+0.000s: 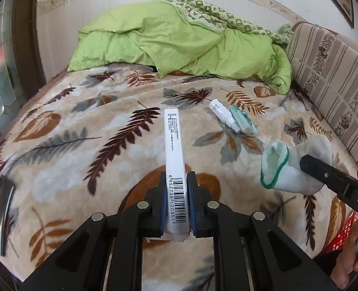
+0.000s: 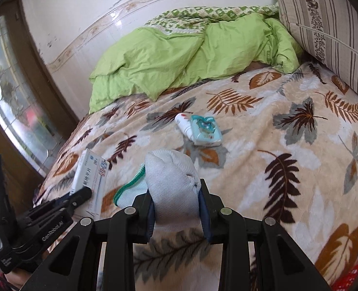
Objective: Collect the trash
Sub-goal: 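Grasp the white medicine box with the left gripper while the right gripper holds the sock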
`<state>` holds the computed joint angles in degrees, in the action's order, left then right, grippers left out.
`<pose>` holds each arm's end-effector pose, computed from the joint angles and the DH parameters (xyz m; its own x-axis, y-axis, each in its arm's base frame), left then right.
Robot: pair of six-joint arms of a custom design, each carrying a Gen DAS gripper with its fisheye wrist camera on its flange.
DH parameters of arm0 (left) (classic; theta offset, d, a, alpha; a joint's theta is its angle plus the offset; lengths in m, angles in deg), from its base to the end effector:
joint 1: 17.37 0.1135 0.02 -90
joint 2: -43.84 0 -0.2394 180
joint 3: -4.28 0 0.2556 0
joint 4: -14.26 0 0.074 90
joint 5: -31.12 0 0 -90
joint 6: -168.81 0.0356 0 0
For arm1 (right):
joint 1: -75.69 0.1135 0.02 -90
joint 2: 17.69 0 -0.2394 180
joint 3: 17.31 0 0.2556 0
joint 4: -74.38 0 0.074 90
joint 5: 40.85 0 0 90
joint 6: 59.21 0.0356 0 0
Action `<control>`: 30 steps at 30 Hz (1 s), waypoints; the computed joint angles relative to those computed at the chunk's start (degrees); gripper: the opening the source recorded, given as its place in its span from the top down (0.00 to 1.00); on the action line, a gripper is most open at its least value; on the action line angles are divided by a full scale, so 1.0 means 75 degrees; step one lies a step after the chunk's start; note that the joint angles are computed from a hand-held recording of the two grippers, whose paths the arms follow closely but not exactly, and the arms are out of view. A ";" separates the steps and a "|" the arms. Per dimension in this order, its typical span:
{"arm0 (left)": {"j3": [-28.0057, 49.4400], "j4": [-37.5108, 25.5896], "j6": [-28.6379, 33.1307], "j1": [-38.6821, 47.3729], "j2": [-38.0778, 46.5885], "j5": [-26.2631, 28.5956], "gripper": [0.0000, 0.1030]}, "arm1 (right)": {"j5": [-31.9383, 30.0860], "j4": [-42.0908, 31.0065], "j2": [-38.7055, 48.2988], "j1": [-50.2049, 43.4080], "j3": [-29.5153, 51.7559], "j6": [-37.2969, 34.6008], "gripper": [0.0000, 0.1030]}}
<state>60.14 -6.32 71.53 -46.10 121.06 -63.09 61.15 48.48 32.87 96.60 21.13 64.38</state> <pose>0.2525 -0.1354 0.1807 -0.6360 0.2045 -0.7441 0.3538 0.9342 -0.0456 0.1928 0.0657 0.1777 -0.5878 0.3547 -0.7271 0.1550 0.9315 0.3292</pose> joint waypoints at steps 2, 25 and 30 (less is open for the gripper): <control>-0.0456 0.0263 -0.0022 -0.0166 -0.0354 -0.0362 0.86 | 0.0291 -0.0173 -0.0185 0.0388 -0.0092 -0.0016 0.68; -0.0553 0.1087 0.0385 -0.0551 0.0140 -0.1526 0.86 | 0.0491 0.0279 0.0674 0.0336 0.0085 -0.0004 0.68; -0.0579 0.1120 0.0392 -0.0565 0.0112 -0.1553 0.86 | 0.0536 0.0276 0.0688 0.0339 0.0091 -0.0042 0.68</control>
<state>55.80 2.08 74.47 -50.34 121.90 -74.74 65.17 50.55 38.03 99.14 21.81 64.07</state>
